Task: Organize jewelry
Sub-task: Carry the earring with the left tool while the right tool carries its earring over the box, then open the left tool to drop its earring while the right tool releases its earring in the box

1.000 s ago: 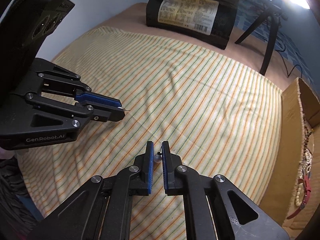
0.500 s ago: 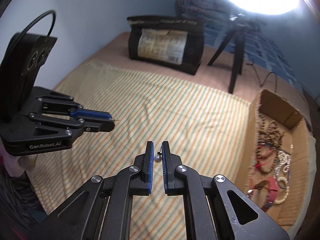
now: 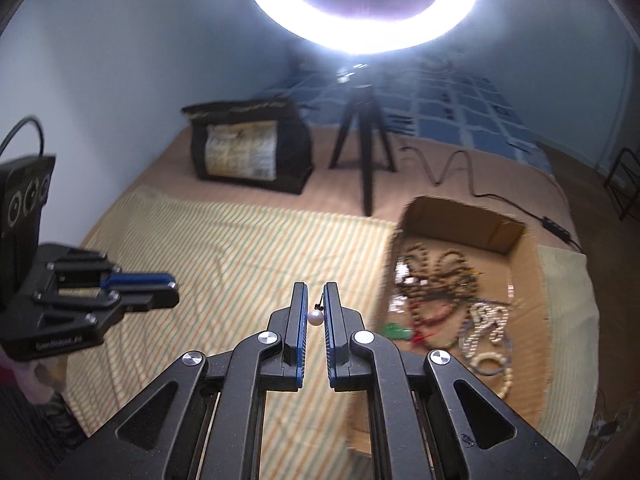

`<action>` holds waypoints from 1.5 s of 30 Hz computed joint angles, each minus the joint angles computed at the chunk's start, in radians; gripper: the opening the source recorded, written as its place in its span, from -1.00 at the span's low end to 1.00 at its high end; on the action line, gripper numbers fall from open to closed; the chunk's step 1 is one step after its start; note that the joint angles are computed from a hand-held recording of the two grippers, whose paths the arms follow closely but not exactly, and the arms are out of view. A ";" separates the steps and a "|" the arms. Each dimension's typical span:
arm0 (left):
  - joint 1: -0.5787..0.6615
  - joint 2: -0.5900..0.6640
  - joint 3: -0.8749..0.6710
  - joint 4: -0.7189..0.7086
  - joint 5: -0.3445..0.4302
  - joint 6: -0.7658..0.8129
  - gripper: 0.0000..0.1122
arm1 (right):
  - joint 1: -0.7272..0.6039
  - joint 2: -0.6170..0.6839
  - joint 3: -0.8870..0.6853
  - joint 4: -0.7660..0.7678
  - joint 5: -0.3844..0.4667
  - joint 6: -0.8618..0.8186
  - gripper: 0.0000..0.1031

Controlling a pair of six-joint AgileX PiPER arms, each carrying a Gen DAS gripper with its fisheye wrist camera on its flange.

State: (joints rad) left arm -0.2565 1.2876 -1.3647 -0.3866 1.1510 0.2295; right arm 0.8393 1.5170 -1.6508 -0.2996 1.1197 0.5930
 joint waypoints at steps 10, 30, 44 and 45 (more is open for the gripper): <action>-0.174 0.053 -0.046 0.013 -0.081 -0.120 -0.88 | -0.120 -0.101 0.072 0.007 -0.002 0.004 -0.88; -0.340 0.204 -0.103 0.036 -0.154 -0.189 -0.88 | -0.321 -0.126 0.187 0.103 -0.044 -0.061 -0.88; -0.363 0.232 -0.111 0.027 -0.155 -0.191 -0.88 | -0.349 -0.126 0.216 0.121 -0.052 -0.067 -0.85; -0.361 0.237 -0.113 0.022 -0.153 -0.188 -0.87 | -0.349 -0.122 0.213 0.120 -0.048 -0.064 -0.63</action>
